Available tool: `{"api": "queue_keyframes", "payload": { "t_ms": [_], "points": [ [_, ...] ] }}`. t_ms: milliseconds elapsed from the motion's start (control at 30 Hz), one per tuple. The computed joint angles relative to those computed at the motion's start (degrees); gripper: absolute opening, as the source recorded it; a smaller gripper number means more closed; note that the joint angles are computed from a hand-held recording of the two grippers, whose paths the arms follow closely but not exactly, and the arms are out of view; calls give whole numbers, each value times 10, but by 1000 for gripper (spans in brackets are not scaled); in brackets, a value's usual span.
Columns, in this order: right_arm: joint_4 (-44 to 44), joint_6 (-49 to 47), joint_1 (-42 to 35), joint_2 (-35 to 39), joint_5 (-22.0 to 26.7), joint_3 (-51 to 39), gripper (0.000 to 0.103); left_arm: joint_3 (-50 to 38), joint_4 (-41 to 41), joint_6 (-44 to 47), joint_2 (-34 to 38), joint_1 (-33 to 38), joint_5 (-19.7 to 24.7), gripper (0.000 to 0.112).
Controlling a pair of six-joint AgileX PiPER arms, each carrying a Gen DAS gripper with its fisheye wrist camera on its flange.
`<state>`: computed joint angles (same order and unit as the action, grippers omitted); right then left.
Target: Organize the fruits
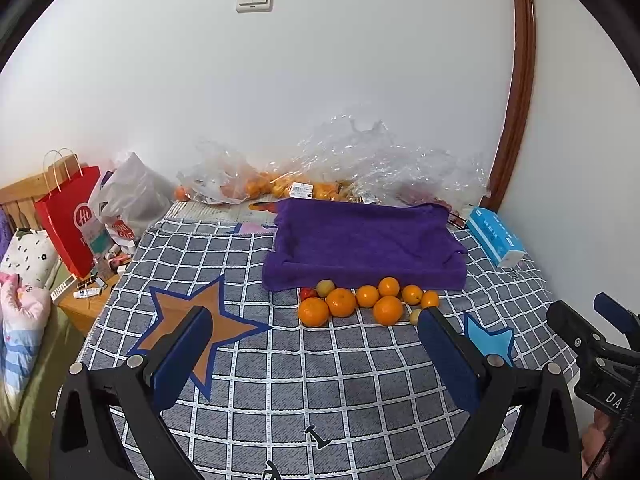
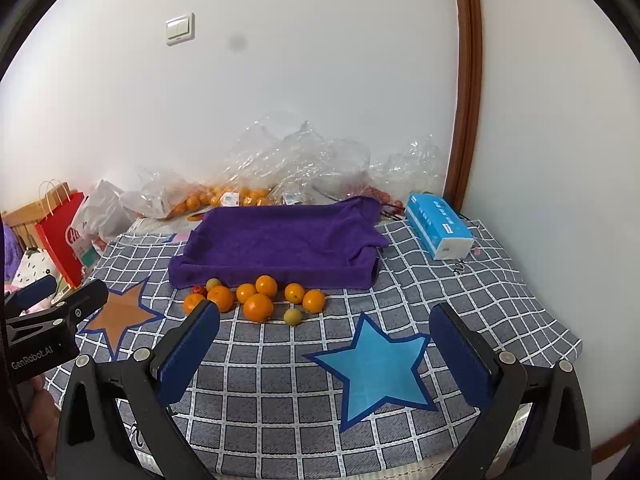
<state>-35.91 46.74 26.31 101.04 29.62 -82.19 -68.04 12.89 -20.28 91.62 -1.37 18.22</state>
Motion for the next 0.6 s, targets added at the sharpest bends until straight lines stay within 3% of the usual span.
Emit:
{"api": "queue_keyframes", "payload": {
  "t_ms": [600],
  "points": [
    [-3, 15, 4, 0, -1, 7, 103, 8, -20, 19, -3, 6, -7, 103]
  ]
}}
